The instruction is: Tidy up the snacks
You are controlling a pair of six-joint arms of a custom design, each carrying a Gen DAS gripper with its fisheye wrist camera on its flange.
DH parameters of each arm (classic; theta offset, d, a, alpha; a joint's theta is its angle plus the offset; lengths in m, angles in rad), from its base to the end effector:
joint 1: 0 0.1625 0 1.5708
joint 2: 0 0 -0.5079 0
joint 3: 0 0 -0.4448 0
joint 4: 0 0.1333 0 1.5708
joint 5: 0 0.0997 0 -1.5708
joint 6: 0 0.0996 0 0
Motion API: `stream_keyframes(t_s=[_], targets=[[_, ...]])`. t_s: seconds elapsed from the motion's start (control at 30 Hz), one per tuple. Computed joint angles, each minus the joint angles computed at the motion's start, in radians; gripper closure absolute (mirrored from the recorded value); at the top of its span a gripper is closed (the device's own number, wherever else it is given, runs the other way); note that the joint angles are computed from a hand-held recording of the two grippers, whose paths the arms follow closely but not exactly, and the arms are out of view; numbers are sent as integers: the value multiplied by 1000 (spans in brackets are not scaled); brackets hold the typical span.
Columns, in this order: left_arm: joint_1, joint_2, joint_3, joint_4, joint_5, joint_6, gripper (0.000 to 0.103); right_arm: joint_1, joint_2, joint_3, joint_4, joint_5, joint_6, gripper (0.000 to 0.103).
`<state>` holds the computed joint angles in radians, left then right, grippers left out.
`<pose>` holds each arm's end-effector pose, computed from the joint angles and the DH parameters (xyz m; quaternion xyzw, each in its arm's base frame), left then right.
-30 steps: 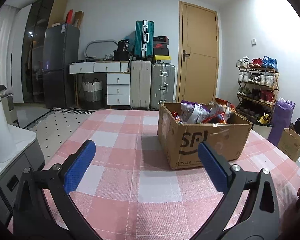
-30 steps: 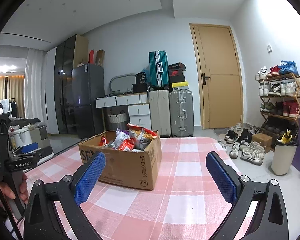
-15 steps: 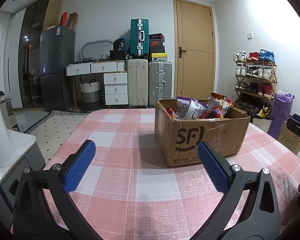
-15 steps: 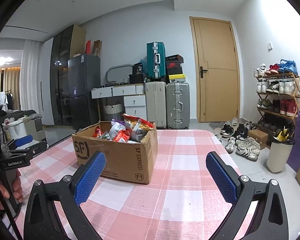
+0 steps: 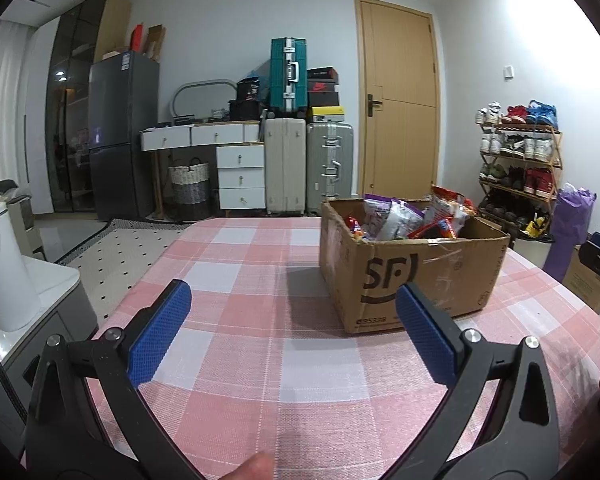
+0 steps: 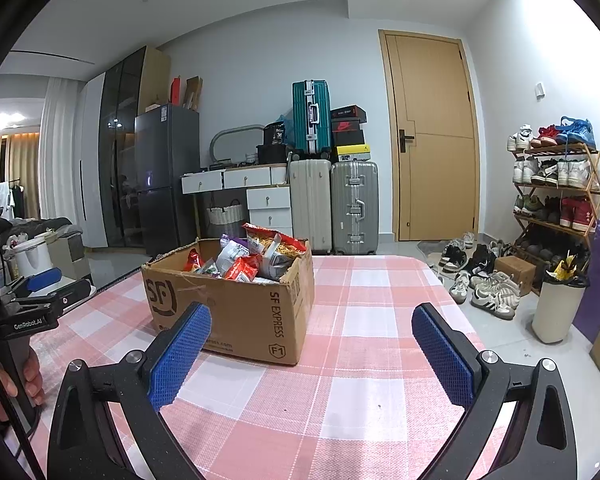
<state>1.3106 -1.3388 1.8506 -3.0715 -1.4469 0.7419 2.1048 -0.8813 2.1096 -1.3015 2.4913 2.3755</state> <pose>-0.0244 -0.6578 0.4679 0.3962 0.7847 -0.4470 0.1659 0.3213 -0.4372 0.0404 0.1101 -0.6824 0.6169 0.3763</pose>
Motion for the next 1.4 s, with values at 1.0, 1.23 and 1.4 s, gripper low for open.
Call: stream_keyframes(t_s=[1.0,1.23,1.4], targets=[[0,0,3,-4,0,1,1,-2,2,-2,8,4,4,1],[0,1,3,-4,0,1,1,-2,0,-2,10,5,4,1],[0,1,3,-4,0,1,1,-2,0,-3,11,4,5,1]])
